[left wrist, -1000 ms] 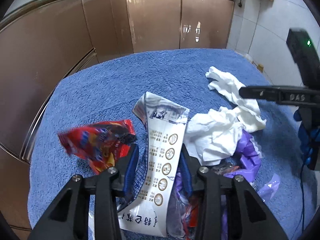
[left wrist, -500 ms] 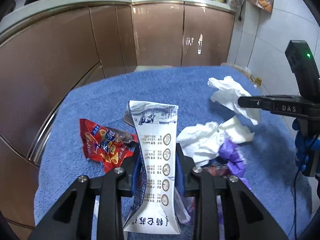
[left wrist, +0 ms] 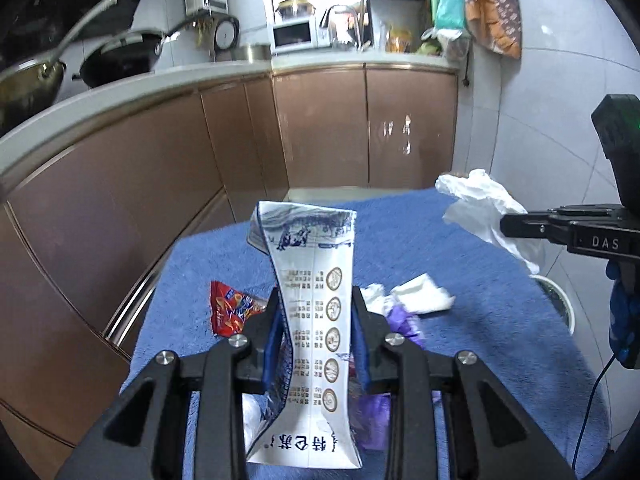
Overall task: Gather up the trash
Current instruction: 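Carry the carton and tissue over the bin and open both tools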
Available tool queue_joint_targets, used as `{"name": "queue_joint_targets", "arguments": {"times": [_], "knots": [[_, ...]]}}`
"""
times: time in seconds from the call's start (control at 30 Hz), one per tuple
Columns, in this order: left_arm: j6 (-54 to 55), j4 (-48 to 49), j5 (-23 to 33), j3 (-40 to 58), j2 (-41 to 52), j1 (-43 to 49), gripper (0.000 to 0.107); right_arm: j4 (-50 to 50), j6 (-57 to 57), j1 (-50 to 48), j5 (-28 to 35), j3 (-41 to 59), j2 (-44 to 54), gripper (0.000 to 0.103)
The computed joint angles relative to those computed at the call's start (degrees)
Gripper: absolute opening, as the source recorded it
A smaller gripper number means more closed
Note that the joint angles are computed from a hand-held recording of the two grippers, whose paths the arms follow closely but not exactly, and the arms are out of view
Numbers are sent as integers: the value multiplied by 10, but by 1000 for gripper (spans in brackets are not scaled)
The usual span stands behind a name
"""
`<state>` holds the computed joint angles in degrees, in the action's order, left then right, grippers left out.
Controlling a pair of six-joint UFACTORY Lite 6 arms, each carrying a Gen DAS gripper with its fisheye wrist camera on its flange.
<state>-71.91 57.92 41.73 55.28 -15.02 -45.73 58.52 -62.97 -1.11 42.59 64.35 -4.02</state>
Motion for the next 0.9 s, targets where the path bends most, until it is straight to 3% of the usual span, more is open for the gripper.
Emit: {"name": "queue_joint_targets", "arguments": {"times": [0.23,0.47,0.63,0.9], "knots": [[-63,35,140,18,-45,-146,28,-13,2,-51,52,-61,-136,8],[-115,66,296,88,-3,-301,28,-8,-5,-130,128,-103,-249,8],[-110,74,306,148,51,-329,28,12,-40,-241,212,-110,-286,8],[-62,63,210,273,183,-286,28,38,-124,-430,306,-103,-258,8]]}}
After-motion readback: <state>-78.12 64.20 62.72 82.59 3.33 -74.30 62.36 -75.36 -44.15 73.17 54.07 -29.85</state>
